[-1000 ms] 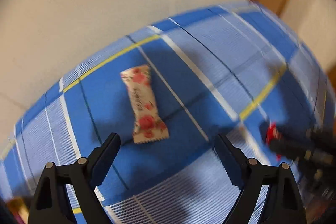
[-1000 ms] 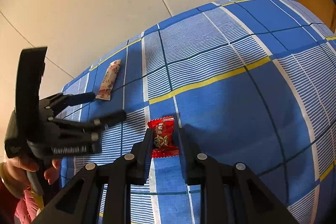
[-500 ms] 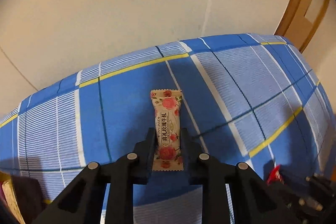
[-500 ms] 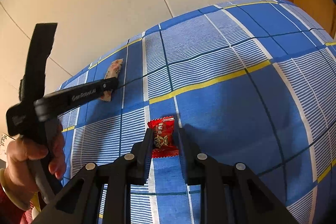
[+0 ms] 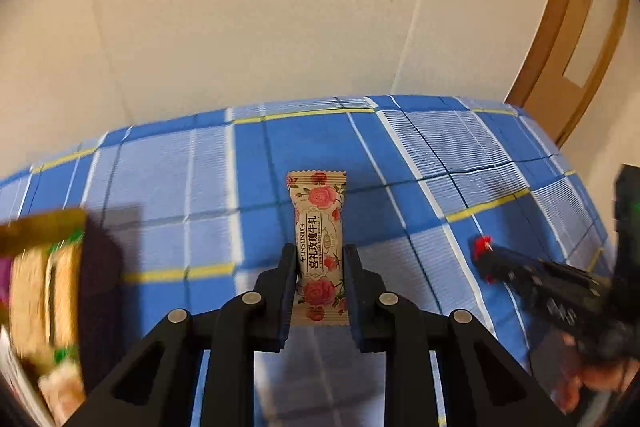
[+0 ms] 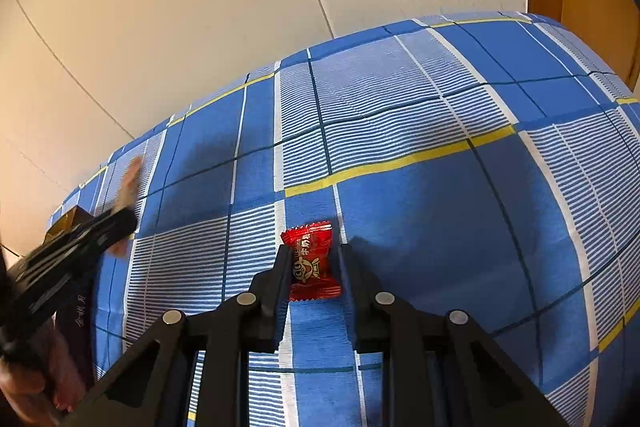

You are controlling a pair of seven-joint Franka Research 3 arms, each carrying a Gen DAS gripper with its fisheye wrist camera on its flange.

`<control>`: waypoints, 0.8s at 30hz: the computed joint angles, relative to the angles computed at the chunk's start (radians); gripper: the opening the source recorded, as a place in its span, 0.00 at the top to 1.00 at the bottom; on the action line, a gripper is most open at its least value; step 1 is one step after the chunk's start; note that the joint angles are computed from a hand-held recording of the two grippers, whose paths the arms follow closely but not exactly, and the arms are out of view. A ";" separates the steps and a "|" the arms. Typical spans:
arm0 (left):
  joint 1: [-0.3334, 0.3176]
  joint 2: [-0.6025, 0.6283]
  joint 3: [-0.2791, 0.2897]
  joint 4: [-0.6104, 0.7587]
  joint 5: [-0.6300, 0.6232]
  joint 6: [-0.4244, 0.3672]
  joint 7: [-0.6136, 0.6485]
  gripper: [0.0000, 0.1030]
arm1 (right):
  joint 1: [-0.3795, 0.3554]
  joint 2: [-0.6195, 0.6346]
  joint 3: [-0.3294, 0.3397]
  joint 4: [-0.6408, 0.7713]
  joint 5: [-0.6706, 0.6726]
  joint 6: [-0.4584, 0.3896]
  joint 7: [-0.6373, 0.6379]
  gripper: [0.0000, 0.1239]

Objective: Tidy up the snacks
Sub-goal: 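Carry the pink-flowered candy bar into the gold tray and open the left tool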

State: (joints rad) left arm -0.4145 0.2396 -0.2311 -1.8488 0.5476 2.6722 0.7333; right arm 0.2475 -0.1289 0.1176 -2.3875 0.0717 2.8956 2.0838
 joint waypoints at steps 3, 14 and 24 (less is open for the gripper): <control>0.010 -0.096 0.004 -0.115 0.006 0.033 -0.056 0.78 | -0.013 -0.002 0.012 -0.002 -0.047 0.001 0.035 0.82; 0.132 -0.435 -0.029 -0.474 -0.024 0.155 -0.168 0.78 | -0.045 0.005 0.040 0.013 -0.255 -0.023 0.178 0.82; 0.269 -0.707 -0.063 -0.722 -0.025 0.147 -0.320 0.78 | -0.042 0.007 0.043 0.023 -0.371 -0.049 0.280 0.82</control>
